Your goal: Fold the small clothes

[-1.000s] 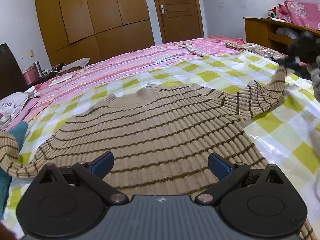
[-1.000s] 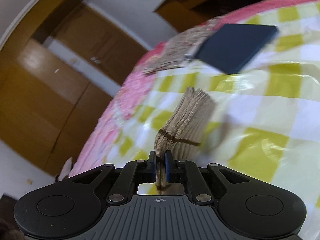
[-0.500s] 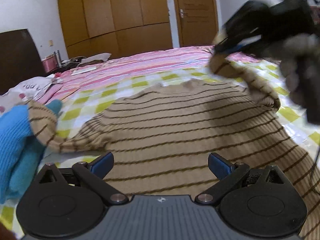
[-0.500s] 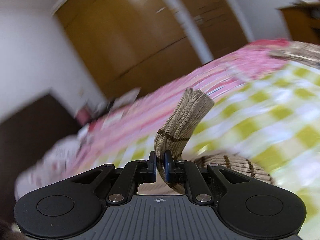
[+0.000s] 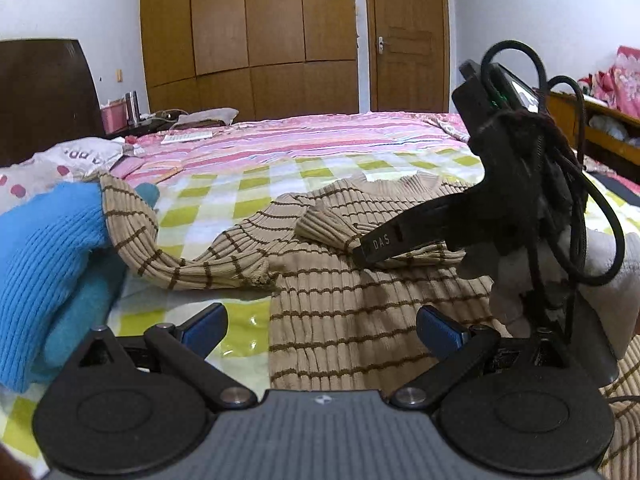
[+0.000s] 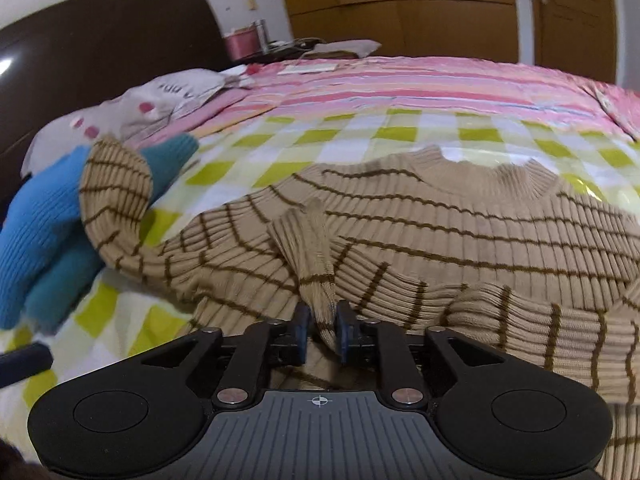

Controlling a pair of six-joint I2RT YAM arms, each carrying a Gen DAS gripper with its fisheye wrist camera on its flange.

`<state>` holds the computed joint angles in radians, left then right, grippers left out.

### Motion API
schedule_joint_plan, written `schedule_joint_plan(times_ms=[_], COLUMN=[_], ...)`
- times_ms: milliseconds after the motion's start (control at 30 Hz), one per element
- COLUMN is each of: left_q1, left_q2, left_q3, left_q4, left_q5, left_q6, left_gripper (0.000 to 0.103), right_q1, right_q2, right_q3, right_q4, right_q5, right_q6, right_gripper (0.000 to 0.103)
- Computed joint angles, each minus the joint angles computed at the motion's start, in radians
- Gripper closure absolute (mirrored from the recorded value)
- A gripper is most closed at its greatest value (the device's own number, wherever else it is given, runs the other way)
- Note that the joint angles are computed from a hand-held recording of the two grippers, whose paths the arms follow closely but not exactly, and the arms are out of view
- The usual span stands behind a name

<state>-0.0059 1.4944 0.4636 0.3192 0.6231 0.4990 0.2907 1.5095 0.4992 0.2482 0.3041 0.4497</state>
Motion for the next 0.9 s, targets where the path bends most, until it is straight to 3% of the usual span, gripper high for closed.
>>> schedule_joint_plan(times_ms=[200,567,633,700,900], left_q1=[0.027,0.035,0.034,0.035,0.029], left_q2=[0.016,0.064,0.07,0.078,0.096], left_q3=[0.018,0.051,0.054,0.06,0.065], left_q4=[-0.001,-0.001,0.002,0.001,0.017], left_q5=[0.016,0.004,-0.001,-0.004,-0.019], left_q6=[0.008,-0.005,-0.005,-0.006,-0.018], left_gripper=[0.0,0.0,0.0,0.0,0.0], right_q1=[0.011,0.008,0.021,0.025,0.029], right_q2=[0.012,0.156,0.198,0.211,0.218], right_q3=[0.015,0.111,0.145,0.165,0.178], right_q4=[0.027,0.064,0.051,0.04,0.086], right_q5=[-0.067,-0.048,-0.011,0.011,0.035], right_q6=[-0.062,-0.121,-0.125,-0.106,-0.081], right_gripper=[0.078,0.071,0.075,0.092,0.096])
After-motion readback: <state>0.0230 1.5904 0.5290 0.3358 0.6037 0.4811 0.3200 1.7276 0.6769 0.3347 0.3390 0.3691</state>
